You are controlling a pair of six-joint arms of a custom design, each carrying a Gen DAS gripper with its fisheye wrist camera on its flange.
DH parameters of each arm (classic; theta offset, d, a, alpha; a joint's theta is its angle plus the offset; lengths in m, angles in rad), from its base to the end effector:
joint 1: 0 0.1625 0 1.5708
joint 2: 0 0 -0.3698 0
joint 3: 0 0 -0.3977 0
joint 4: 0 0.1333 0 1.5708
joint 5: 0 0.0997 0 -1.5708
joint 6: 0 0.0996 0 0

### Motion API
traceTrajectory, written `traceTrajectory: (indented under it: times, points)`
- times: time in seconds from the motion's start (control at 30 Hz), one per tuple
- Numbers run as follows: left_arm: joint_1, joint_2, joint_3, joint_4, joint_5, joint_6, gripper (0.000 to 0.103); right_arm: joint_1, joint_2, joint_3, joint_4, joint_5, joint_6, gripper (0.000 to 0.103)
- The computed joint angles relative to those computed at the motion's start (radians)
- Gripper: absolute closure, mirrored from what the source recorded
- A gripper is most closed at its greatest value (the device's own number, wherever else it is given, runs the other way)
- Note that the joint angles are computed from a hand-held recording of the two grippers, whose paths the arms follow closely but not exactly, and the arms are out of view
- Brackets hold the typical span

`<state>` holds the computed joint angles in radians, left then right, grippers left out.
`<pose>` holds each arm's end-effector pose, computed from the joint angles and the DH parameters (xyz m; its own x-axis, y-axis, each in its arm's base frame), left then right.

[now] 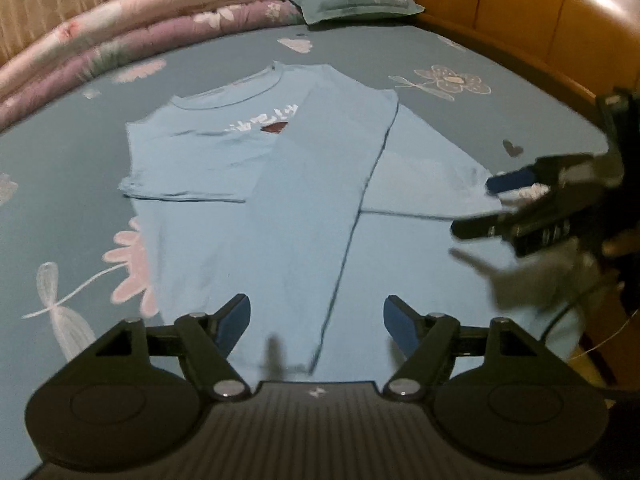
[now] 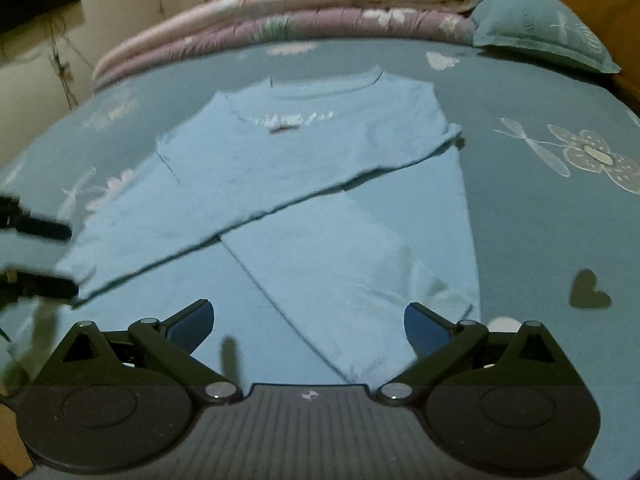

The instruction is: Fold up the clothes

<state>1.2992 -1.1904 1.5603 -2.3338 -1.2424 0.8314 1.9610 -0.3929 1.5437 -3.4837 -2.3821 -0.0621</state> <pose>-0.0113 -0.6574 0.3132 -0.4537 0.7484 -0.4838 0.8652 0.4999 -0.0380 0.2936 -0.5532 -0.0398 -0.8086 0.1592 0.5664 -0.3260 0.6802 -0.6566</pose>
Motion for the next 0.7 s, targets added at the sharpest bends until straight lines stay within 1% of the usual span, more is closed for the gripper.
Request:
traceTrajectory:
  times: [0.07, 0.13, 0.27, 0.3, 0.4, 0.43, 0.5, 0.6, 0.63, 0.7]
  points:
    - [-0.007, -0.066, 0.078, -0.046, 0.008, 0.015, 0.028, 0.013, 0.001, 0.030, -0.074, -0.011, 0.001, 0.000]
    - [-0.006, -0.131, 0.142, -0.070, -0.008, 0.027, 0.024, 0.031, 0.005, 0.063, -0.134, -0.025, 0.004, 0.000]
    - [0.000, -0.261, 0.263, -0.073, -0.043, 0.054, 0.023, 0.072, 0.023, 0.108, -0.196, -0.064, 0.011, 0.000]
    - [0.004, -0.285, 0.286, -0.076, -0.057, 0.064, 0.023, 0.082, 0.030, 0.116, -0.210, -0.072, 0.013, 0.000]
    - [0.005, -0.349, 0.355, -0.108, -0.067, 0.086, 0.023, 0.114, 0.053, 0.134, -0.255, -0.094, 0.019, 0.000]
    - [0.012, -0.363, 0.370, -0.120, -0.088, 0.103, 0.022, 0.124, 0.062, 0.139, -0.270, -0.099, 0.019, 0.000]
    - [0.026, -0.380, 0.389, -0.131, -0.116, 0.117, 0.022, 0.143, 0.077, 0.146, -0.295, -0.111, 0.018, 0.000]
    - [0.051, -0.360, 0.389, -0.154, -0.136, 0.119, 0.022, 0.160, 0.092, 0.146, -0.316, -0.122, -0.002, 0.000]
    - [0.054, -0.343, 0.385, -0.169, -0.132, 0.107, 0.022, 0.161, 0.097, 0.141, -0.325, -0.115, -0.018, 0.000]
    - [0.068, -0.295, 0.365, -0.213, -0.160, 0.092, 0.022, 0.160, 0.110, 0.116, -0.338, -0.103, -0.060, 0.000]
